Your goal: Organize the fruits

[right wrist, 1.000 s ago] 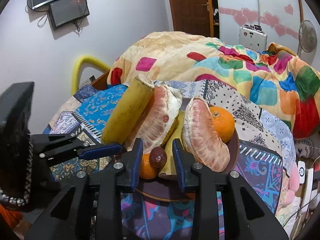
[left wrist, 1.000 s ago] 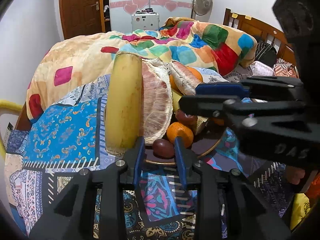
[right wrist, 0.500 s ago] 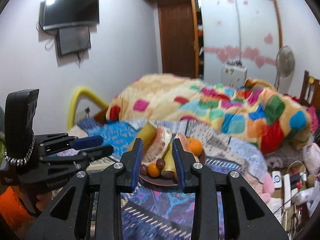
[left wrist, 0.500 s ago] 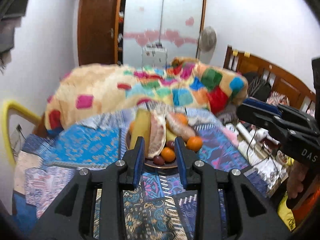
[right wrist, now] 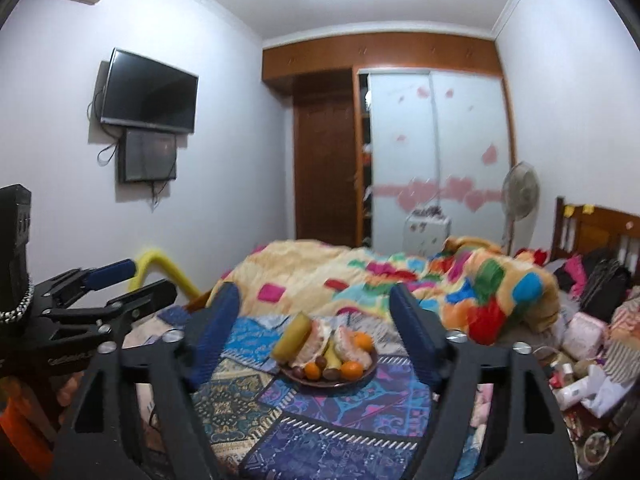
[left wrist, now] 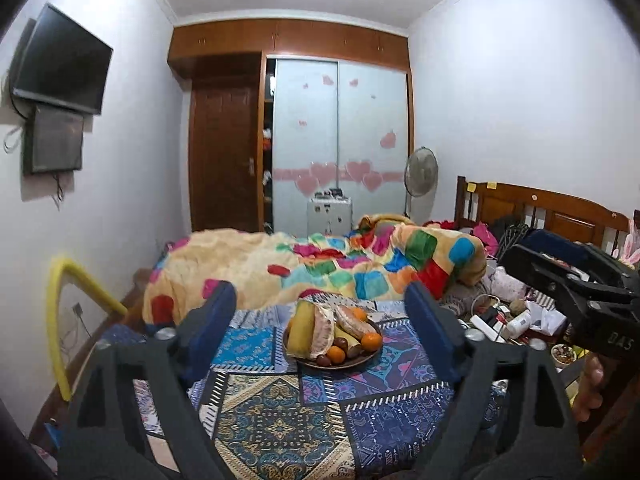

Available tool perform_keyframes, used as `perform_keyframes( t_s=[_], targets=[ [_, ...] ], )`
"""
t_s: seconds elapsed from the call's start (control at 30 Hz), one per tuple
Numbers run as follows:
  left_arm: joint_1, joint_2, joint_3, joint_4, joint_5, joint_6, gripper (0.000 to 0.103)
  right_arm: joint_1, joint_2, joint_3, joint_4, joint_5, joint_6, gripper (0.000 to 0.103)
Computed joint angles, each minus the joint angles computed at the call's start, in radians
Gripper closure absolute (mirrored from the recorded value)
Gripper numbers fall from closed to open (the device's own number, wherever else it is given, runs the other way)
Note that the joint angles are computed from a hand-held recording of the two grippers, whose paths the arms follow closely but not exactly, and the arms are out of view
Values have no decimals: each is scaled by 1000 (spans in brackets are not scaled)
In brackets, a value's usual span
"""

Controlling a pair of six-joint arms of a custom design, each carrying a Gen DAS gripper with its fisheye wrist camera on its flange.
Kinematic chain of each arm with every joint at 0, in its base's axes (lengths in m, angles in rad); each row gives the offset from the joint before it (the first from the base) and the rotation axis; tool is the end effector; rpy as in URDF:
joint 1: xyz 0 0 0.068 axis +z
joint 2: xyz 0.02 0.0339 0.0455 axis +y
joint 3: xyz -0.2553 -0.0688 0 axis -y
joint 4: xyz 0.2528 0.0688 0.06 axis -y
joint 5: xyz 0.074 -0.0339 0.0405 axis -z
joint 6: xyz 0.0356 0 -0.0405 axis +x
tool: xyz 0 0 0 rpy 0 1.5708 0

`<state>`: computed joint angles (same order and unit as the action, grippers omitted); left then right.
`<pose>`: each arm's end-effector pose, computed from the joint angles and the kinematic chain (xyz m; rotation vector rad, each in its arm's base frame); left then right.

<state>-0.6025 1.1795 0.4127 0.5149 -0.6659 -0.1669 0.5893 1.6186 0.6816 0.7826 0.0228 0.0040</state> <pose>0.2144 -0.1208 0.1919 -0.0780 1.7666 0.0506 0.2819 0.1875 0.1835 -0.4866 1.6739 0.4174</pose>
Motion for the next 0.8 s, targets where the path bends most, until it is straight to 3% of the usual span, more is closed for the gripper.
perform_keyframes(
  t_s=[0.1, 0.17, 0.3, 0.8],
  targets=[
    [-44, -30, -24, 3, -54, 15, 11, 21, -20, -41, 50, 52, -2, 8],
    [-60, -36, -37, 13, -74, 20, 3, 27, -16, -53, 78, 72, 10, 1],
    [-92, -46, -60, 40, -124, 28, 0, 35, -12, -63, 103, 108, 8, 0],
    [-91, -20, -65, 61, -116, 22, 0, 41, -41, -118, 118, 111, 13, 0]
  ],
)
